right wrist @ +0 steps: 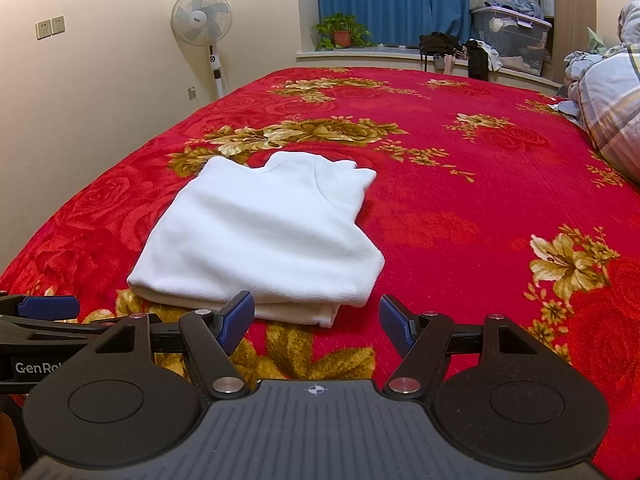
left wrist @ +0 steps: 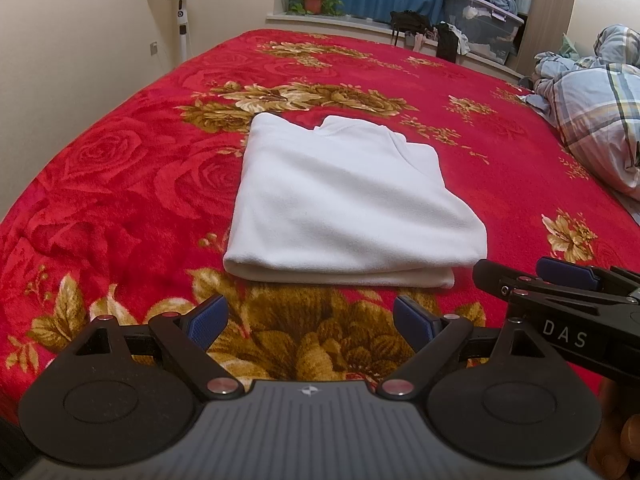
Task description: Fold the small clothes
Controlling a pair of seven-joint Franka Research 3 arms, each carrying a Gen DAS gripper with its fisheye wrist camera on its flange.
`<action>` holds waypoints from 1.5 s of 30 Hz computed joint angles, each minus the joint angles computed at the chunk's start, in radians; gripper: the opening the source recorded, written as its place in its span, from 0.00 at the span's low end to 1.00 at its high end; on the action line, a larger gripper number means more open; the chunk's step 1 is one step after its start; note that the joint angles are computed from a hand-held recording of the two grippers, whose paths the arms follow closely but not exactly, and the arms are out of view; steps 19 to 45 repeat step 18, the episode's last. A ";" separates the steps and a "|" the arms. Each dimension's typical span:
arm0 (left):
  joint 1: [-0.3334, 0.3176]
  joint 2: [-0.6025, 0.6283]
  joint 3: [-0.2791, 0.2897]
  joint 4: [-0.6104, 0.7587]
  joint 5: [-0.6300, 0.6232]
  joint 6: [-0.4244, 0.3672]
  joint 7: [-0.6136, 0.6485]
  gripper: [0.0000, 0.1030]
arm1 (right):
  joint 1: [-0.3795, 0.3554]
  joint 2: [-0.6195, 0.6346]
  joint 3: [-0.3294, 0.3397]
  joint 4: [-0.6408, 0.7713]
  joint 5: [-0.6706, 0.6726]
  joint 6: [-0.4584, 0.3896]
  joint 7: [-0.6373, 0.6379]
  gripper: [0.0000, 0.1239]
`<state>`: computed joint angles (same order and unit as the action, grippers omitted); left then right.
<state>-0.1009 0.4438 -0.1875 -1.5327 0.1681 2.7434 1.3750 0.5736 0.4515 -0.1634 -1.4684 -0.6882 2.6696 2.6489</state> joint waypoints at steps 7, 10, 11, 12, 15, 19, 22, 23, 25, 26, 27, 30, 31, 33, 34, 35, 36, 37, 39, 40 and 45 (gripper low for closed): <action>0.003 0.000 -0.003 -0.003 -0.004 0.001 0.003 0.90 | 0.000 -0.001 0.000 -0.002 0.000 0.001 -0.001 0.57; 0.003 0.002 -0.003 -0.001 -0.004 0.000 0.003 0.90 | -0.001 -0.002 0.000 -0.004 0.001 0.001 -0.001 0.57; 0.003 0.002 -0.003 -0.001 -0.004 0.000 0.003 0.90 | 0.000 -0.001 0.001 0.000 0.001 -0.001 -0.002 0.57; 0.003 0.002 -0.003 -0.001 -0.004 0.000 0.003 0.90 | -0.001 -0.002 0.000 -0.002 0.001 0.001 -0.002 0.57; 0.004 0.001 -0.004 -0.004 -0.006 0.003 0.006 0.90 | 0.000 -0.002 0.000 -0.002 0.001 0.001 -0.001 0.57; 0.003 0.001 -0.003 -0.005 -0.005 0.003 0.006 0.90 | 0.001 0.000 0.000 0.001 0.001 -0.002 -0.002 0.57; 0.003 0.001 -0.003 -0.005 -0.005 0.003 0.006 0.90 | 0.001 0.000 0.000 0.001 0.001 -0.002 -0.002 0.57; 0.003 0.001 -0.003 -0.005 -0.005 0.003 0.006 0.90 | 0.001 0.000 0.000 0.001 0.001 -0.002 -0.002 0.57; 0.003 0.001 -0.003 -0.005 -0.005 0.003 0.006 0.90 | 0.001 0.000 0.000 0.001 0.001 -0.002 -0.002 0.57; 0.003 0.001 -0.003 -0.005 -0.005 0.003 0.006 0.90 | 0.001 0.000 0.000 0.001 0.001 -0.002 -0.002 0.57; 0.003 0.001 -0.003 -0.005 -0.005 0.003 0.006 0.90 | 0.001 0.000 0.000 0.001 0.001 -0.002 -0.002 0.57; 0.003 0.001 -0.003 -0.005 -0.005 0.003 0.006 0.90 | 0.001 0.000 0.000 0.001 0.001 -0.002 -0.002 0.57; 0.003 0.001 -0.003 -0.005 -0.005 0.003 0.006 0.90 | 0.001 0.000 0.000 0.001 0.001 -0.002 -0.002 0.57; 0.003 0.001 -0.003 -0.005 -0.005 0.003 0.006 0.90 | 0.001 0.000 0.000 0.001 0.001 -0.002 -0.002 0.57; 0.003 0.001 -0.003 -0.005 -0.005 0.003 0.006 0.90 | 0.001 0.000 0.000 0.001 0.001 -0.002 -0.002 0.57; 0.003 0.001 -0.003 -0.005 -0.005 0.003 0.006 0.90 | 0.001 0.000 0.000 0.001 0.001 -0.002 -0.002 0.57; 0.003 0.001 -0.003 -0.005 -0.005 0.003 0.006 0.90 | 0.001 0.000 0.000 0.001 0.001 -0.002 -0.002 0.57; 0.003 0.001 -0.003 -0.005 -0.005 0.003 0.006 0.90 | 0.001 0.000 0.000 0.001 0.001 -0.002 -0.002 0.57; 0.003 0.001 -0.003 -0.005 -0.005 0.003 0.006 0.90 | 0.001 0.000 0.000 0.001 0.001 -0.002 -0.002 0.57; 0.003 0.001 -0.003 -0.005 -0.005 0.003 0.006 0.90 | 0.001 0.000 0.000 0.001 0.001 -0.002 -0.002 0.57; 0.003 0.001 -0.003 -0.005 -0.005 0.003 0.006 0.90 | 0.001 0.000 0.000 0.001 0.001 -0.002 -0.002 0.57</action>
